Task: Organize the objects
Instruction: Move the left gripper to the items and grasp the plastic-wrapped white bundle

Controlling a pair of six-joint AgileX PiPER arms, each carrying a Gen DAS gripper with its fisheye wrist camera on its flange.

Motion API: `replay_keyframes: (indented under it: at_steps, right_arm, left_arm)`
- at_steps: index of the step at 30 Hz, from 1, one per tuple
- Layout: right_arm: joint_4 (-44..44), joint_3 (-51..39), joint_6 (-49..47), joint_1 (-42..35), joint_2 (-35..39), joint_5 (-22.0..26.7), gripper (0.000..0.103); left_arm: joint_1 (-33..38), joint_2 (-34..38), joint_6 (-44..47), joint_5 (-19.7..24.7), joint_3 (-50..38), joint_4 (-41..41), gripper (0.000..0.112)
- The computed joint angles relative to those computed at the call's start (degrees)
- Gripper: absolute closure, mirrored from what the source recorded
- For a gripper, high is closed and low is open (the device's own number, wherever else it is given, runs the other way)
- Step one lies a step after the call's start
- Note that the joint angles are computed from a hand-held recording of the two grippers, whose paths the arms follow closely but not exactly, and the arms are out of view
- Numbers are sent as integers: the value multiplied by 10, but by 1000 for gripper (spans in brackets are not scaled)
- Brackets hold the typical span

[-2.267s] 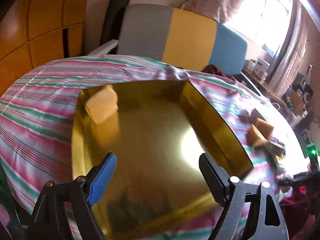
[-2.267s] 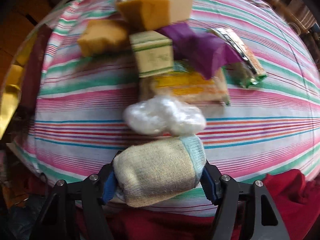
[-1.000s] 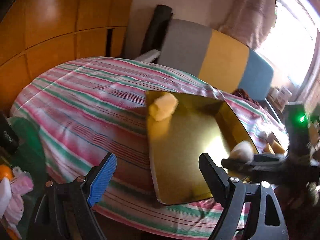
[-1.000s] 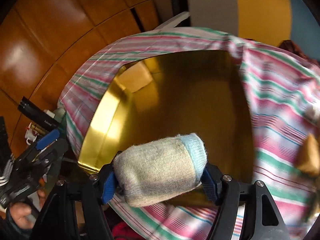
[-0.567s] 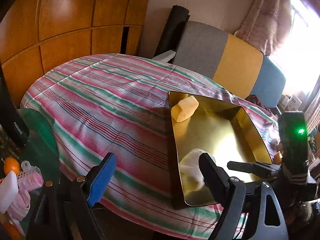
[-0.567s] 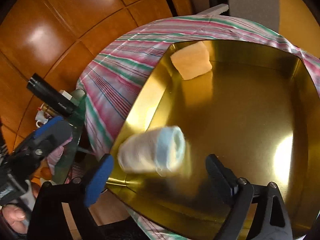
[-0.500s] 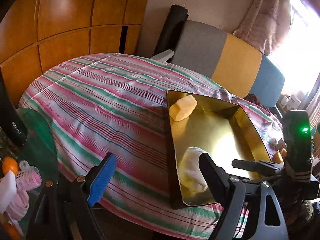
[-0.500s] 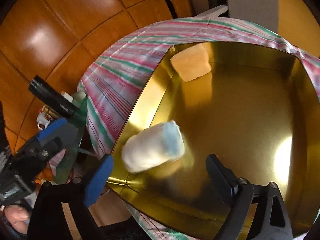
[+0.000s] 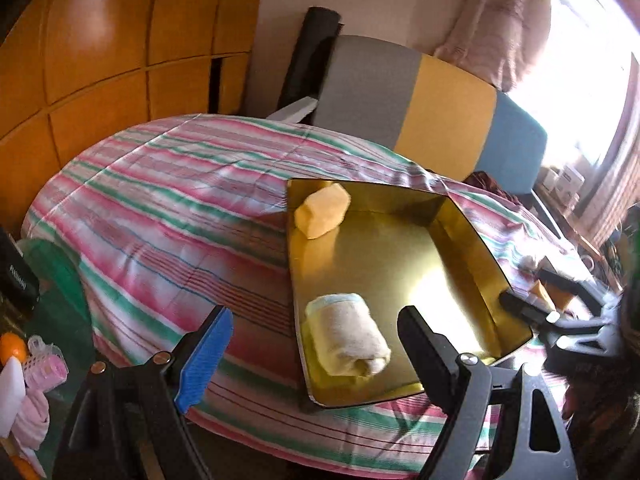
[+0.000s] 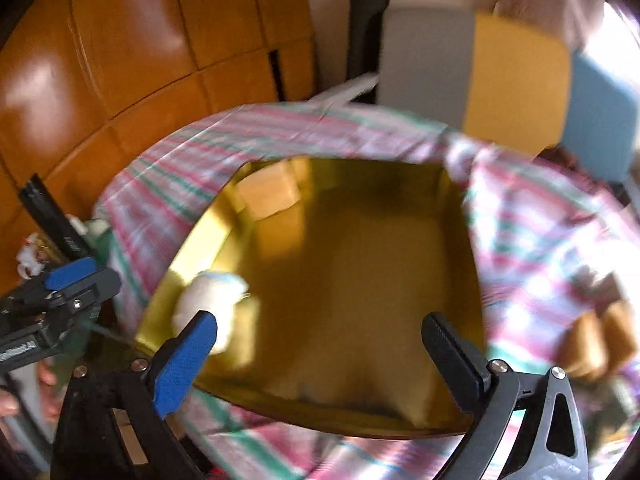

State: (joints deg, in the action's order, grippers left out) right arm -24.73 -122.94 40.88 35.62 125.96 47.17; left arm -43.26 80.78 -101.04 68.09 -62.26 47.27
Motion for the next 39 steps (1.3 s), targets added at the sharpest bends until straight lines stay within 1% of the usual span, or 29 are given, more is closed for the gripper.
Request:
replay_keyframes:
  at_steps: [1,2,4,5,6,8,10,13,15,16,18,20,22,25,28,30,33,35,36,37,38,39]
  right_arm:
    - [-57,50,47,6,-27,-21,0]
    - [-115,79,93,14,-46,-23,0]
    - [-219,121,185,28,-70,-3,0]
    - [-244,142,215,27,-81,-1,0]
    - [-245,165,237,18,-95,-4,0]
    - [-221,192,257,-1,-117,-7,0]
    - [-225,238,312,-19,-143,-15,0]
    - [-217,337,375,-52,-202,-66,0]
    - [-201,413,408,-78,-248,-114,0]
    - [-183,449,412,-95,-271,-140,0]
    - [-169,513,436,-120,-310,-176,0]
    - [-162,571,442,-146,-349,-202,0]
    - [-159,625,429,-169,-393,-206,0]
    - [-141,692,400,-202,-462,-196,0]
    - [-155,746,411,-222,-527,-168,0]
    - [-156,784,422,-243,-569,-161,0]
    - [-204,835,506,-254,-618,-144,0]
    - [-234,867,573,-266,-642,-152,0]
    - [-245,881,602,-280,-656,-170,0]
    - [-270,890,635,-283,-665,-176,0]
    - [-289,895,659,-284,-671,-173,0]
    - [-294,897,668,-287,-674,-175,0]
  left_arm:
    - [-3,5,5,2,-6,2,27]
    - [-7,11,11,4,-15,4,27]
    - [-13,21,23,2,-28,9,26]
    - [-17,26,30,0,-35,13,26]
    - [-19,31,36,-1,-40,15,26]
    - [-22,43,54,-6,-55,18,26]
    - [-24,56,71,-12,-72,18,26]
    - [-24,77,97,-24,-94,15,26]
    - [-21,92,118,-34,-109,9,26]
    - [-20,100,129,-39,-118,6,26]
    - [-17,116,151,-49,-136,-1,26]
    - [-14,135,178,-59,-157,-10,26]
    - [-6,155,213,-75,-180,-30,26]
    - [4,181,256,-92,-211,-56,26]
    - [22,219,326,-113,-266,-110,26]
    - [29,247,372,-123,-309,-141,26]
    - [37,299,451,-128,-392,-198,26]
    - [38,343,495,-120,-462,-229,26]
    - [42,367,521,-118,-499,-255,26]
    - [48,392,553,-116,-537,-292,26]
    - [55,418,587,-114,-577,-332,27]
    - [62,451,622,-102,-631,-373,27]
